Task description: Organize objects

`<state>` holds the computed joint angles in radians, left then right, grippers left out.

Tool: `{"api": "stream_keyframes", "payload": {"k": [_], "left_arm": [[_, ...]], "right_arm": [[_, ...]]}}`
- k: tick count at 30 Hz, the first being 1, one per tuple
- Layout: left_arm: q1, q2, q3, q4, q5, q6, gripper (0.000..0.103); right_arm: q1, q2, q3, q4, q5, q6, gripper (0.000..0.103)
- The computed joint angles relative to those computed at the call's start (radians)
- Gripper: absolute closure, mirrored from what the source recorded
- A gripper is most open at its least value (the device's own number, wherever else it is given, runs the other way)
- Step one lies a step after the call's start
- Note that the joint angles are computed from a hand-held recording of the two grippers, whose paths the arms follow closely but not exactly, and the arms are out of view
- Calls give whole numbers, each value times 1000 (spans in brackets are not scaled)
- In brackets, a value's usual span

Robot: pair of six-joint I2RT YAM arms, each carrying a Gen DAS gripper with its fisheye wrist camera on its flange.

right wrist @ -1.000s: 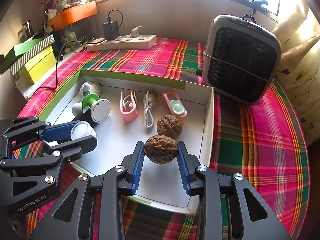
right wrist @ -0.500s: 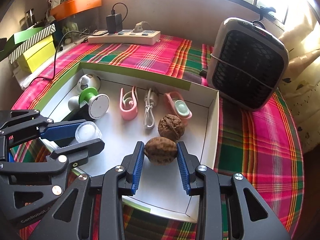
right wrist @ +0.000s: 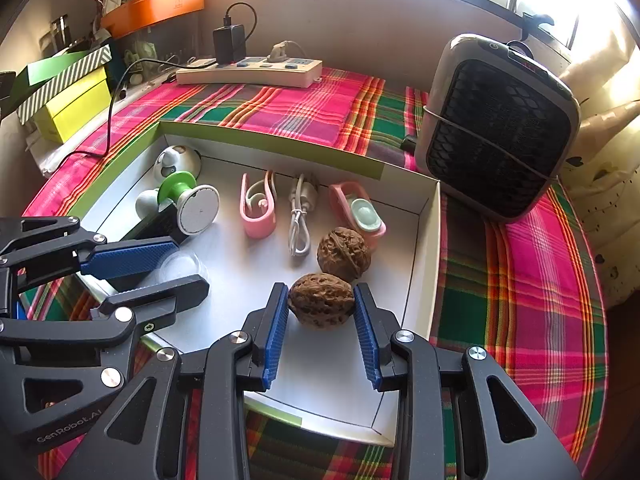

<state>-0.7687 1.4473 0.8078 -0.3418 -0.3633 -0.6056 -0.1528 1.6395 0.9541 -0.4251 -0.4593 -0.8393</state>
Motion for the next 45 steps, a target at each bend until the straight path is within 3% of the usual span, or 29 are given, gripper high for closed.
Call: {"api": "stream_keyframes", "payload": {"k": [11,17,31,45], "left_arm": [[-13,-4,0,-19,-17,-25,74],[-21,-31,-12,-35,-30,-39,70],[-62,-75,-26,-73,-81,-84,67],[-171,-128,-28,-182,-211,-207,67]], "right_arm": [[-3,-2,0,-4,-6,6,68],[-15,-15,-10,-3,-18,3,59],[-46,-47,-35,-5,-42,19,56],[-103,-112,-68,-39,-108,25,56]]}}
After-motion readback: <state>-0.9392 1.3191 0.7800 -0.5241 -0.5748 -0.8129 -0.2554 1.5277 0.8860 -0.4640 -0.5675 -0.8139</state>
